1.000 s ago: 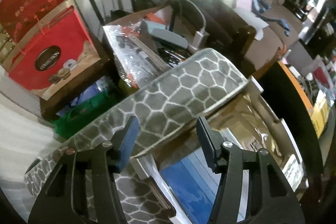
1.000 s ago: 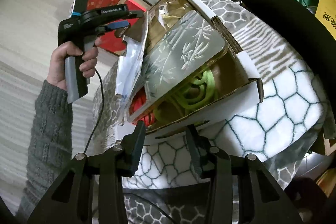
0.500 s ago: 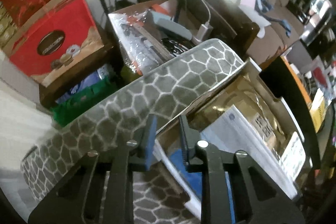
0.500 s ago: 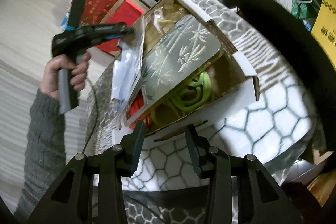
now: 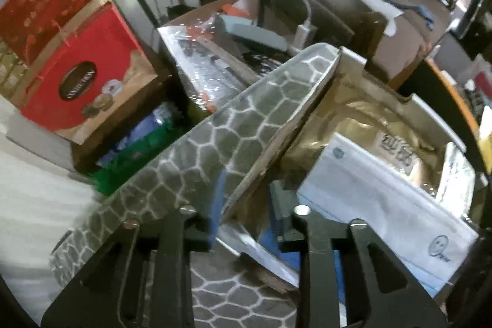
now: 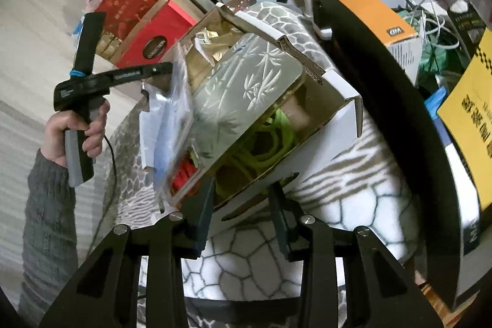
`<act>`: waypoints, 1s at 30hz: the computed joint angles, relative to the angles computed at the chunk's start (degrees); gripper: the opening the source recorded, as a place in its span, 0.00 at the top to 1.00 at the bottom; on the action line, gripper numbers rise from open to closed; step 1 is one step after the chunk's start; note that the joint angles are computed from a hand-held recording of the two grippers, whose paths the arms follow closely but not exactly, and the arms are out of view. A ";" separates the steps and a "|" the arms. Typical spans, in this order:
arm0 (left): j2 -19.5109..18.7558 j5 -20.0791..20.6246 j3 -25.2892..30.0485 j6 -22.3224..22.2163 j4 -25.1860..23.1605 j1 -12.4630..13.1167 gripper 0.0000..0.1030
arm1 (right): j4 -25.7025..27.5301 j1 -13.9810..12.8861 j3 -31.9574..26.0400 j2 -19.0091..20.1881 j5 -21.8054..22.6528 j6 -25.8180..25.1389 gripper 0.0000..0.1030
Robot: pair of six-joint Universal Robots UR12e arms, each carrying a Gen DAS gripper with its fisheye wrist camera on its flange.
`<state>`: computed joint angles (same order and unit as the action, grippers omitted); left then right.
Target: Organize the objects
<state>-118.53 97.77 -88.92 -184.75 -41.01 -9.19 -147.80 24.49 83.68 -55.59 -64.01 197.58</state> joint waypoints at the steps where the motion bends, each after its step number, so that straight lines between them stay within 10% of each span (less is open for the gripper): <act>1: 0.34 -1.56 -0.38 -0.99 0.12 0.42 0.81 | 0.26 0.05 -0.18 0.02 -0.61 -0.43 0.65; 9: 3.80 -5.39 -4.37 -8.26 -1.78 2.58 0.86 | 2.96 0.64 -4.25 1.55 -5.55 -5.46 0.66; 19: 13.20 -12.35 -19.30 -18.91 7.33 6.35 0.91 | 8.25 1.47 -12.38 5.70 -6.33 -11.91 0.71; 30: 17.13 -8.51 -23.94 -23.15 10.04 5.70 0.90 | 14.73 3.25 -19.75 9.67 -7.93 -16.72 0.71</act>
